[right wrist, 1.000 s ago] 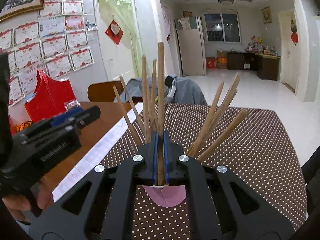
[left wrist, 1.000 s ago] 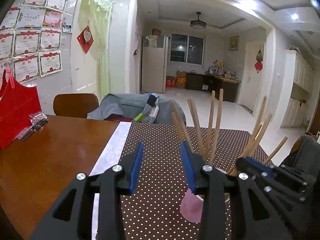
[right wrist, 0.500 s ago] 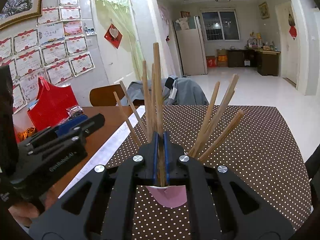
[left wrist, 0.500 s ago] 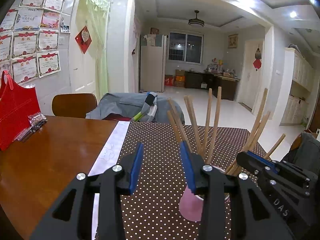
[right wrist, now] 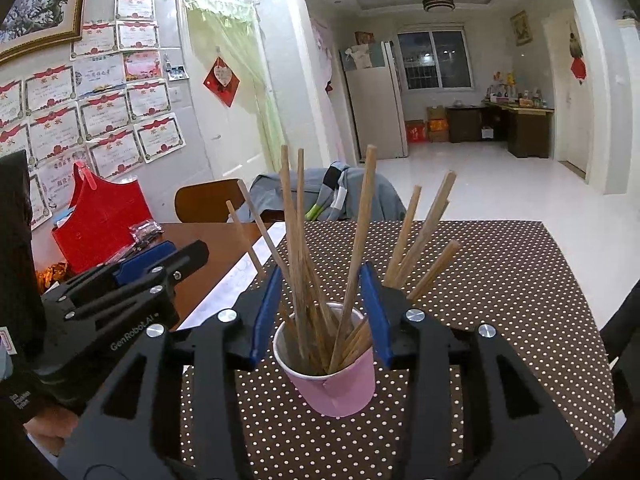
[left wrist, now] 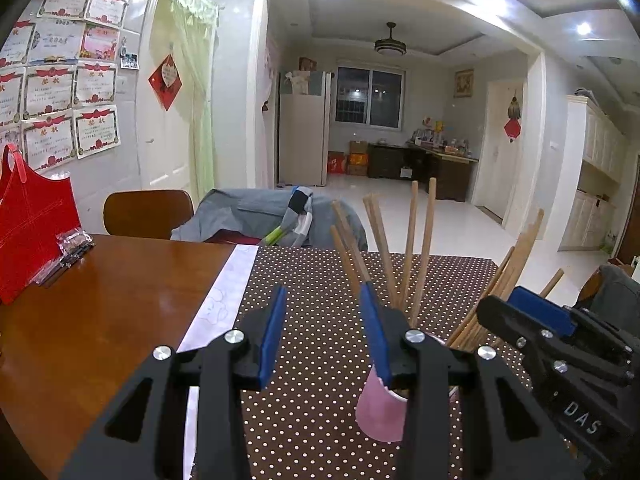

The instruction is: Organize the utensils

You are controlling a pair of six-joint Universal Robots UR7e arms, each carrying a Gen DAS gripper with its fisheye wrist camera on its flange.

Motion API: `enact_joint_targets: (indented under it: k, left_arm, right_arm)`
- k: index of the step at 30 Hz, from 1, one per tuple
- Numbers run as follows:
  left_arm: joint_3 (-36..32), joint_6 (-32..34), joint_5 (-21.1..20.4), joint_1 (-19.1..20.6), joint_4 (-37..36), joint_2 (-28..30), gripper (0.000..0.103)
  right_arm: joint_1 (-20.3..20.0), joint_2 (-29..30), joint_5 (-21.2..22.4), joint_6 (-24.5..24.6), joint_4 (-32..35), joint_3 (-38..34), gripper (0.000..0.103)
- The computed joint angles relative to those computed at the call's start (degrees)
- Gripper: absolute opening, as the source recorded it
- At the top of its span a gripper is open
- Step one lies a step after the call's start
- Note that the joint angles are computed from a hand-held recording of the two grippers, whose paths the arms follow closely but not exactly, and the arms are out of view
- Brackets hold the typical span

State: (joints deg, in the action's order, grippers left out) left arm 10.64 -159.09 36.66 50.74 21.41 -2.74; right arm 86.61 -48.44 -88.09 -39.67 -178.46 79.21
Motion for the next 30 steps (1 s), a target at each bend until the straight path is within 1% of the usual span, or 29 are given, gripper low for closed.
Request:
enact_joint_targets:
  k: [2,3,4,5,7,9,12,15,17,19,20,23,25,26,29,30]
  left_arm:
    - [3.53,0.09,-0.01,-0.21,-1.94,-1.75,0.038]
    - [3.81,0.10,-0.07,-0.35,-2.09,-1.91,0.038]
    - [6.01,0.18,-0.01,-0.51,-3.34,-3.02,0.038]
    - [10.08,0.28,0.16,-0.80,-5.87,-5.05,0.038]
    - [14.44,0.63,0.54,-1.20,-8.71,-7.24,0.038]
    - [19.05,1.71,0.10,-1.79,-11.60,-9.40,0.038]
    - [23.68,1.79,-0.32,-2.51,-13.18,-11.72,0.038]
    - [29.76,1.02,-0.53,-3.47,-15.93,-14.82,0.038]
    - [34.10,1.27,-0.55,-4.38,-18.18,-17.02,0.038]
    - [38.63,2.63,-1.00,-5.39,-21.55,-19.23,0.045]
    - [40.64,3.18,-1.20,-5.87,-22.91,-20.21,0.053]
    - [46.92,4.92,-1.72,-7.54,-26.90,-23.28,0.054]
    - [50.61,5.70,-2.59,-8.55,-29.57,-25.07,0.054]
    - [52.62,5.94,-2.87,-9.08,-31.01,-26.08,0.054]
    - [57.50,5.71,-3.45,-10.43,-33.97,-28.69,0.054]
    - [59.29,5.60,-3.52,-10.92,-35.06,-29.67,0.054]
  right_arm:
    - [0.05,-0.34,-0.24,-0.20,-0.81,0.42,0.043]
    - [0.14,-0.59,-0.60,-0.22,-1.46,0.78,0.044]
    - [0.21,-0.82,-0.87,-0.19,-1.82,1.04,0.044]
    - [0.23,-1.25,-1.06,-0.14,-2.33,1.51,0.044]
    - [0.09,-1.93,-1.17,0.01,-3.23,2.32,0.045]
    - [-0.07,-2.88,-1.09,0.38,-4.30,3.51,0.046]
    - [-0.38,-4.75,-1.20,1.36,-5.80,5.94,0.047]
    - [-0.54,-7.02,-0.76,1.85,-8.01,9.43,0.048]
    - [-0.61,-8.83,-0.19,1.53,-10.58,12.72,0.052]
    - [-0.52,-10.07,-0.34,1.03,-13.34,15.45,0.053]
    - [-0.50,-10.79,-0.34,0.95,-14.66,16.88,0.053]
    - [-0.42,-12.75,-0.57,0.70,-18.28,20.68,0.055]
    - [-0.34,-13.89,-0.70,0.18,-20.88,23.02,0.061]
    - [-0.31,-14.53,-0.68,-0.28,-22.39,24.41,0.061]
    - [-0.13,-16.40,-1.08,-1.32,-25.56,27.79,0.065]
    - [-0.07,-16.89,-1.20,-1.42,-26.50,28.76,0.067]
